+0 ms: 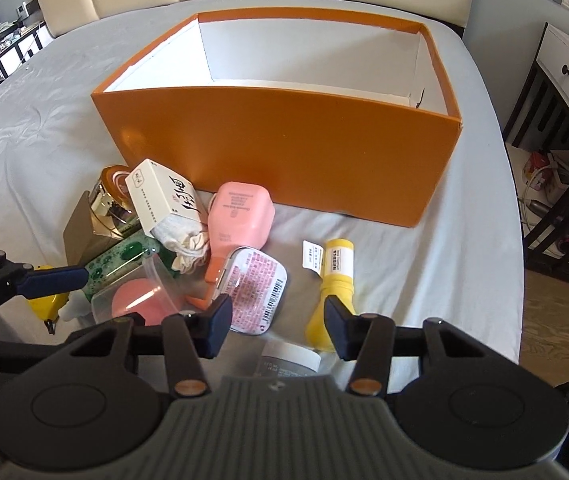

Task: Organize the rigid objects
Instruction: 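Lower the left gripper onto the clear cup with pink sponge, then grasp the clear cup with the left gripper while the right grasps the yellow bottle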

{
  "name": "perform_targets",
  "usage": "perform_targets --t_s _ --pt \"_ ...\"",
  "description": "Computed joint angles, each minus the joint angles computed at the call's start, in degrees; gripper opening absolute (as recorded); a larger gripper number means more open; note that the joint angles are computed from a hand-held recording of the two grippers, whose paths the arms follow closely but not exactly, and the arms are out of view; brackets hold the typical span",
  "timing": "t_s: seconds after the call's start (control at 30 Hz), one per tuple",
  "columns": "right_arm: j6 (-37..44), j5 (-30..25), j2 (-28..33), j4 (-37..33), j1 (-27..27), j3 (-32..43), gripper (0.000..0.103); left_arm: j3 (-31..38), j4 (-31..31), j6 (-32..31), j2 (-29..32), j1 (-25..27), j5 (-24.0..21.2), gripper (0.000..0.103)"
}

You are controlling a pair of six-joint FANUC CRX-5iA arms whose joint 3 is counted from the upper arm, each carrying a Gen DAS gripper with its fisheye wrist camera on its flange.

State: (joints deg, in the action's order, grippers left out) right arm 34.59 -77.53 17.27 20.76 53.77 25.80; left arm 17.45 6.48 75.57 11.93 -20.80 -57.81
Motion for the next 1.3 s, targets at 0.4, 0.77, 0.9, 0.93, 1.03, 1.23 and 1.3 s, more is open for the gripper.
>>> perform_targets --t_s 0.4,0.77,0.9,0.93,1.03,1.23,1.3 --pt "-2.0 -0.9 -0.3 0.9 -1.0 -0.5 0.056 15.4 -10.9 -12.7 9.3 -6.2 -13.0 0.071" --pt "-2.9 -0.9 -0.7 -1.7 -2.7 -1.0 0.056 16.6 -19.2 -9.9 10.6 -9.8 -13.5 0.072" --pt "-3.0 -0.1 -0.9 -2.7 -3.1 -1.2 0.056 13.2 -15.6 -5.7 7.3 -7.7 -9.5 0.071" --pt "-3.0 0.1 -0.9 -2.8 -3.2 -1.1 0.056 12.0 -14.6 -4.5 6.2 -7.1 -8.2 0.071" --pt "-2.4 2.1 -1.0 -2.9 -3.2 -1.2 0.056 9.4 -11.8 -0.1 4.1 -5.1 -5.5 0.071" --pt "2.0 4.0 0.5 -3.4 -3.0 0.6 0.056 3.9 -5.6 12.1 0.8 -0.6 1.2 0.071" --pt "3.4 3.4 1.3 -4.3 -3.0 1.6 0.056 2.2 -5.4 14.3 -0.1 0.2 2.5 0.071"
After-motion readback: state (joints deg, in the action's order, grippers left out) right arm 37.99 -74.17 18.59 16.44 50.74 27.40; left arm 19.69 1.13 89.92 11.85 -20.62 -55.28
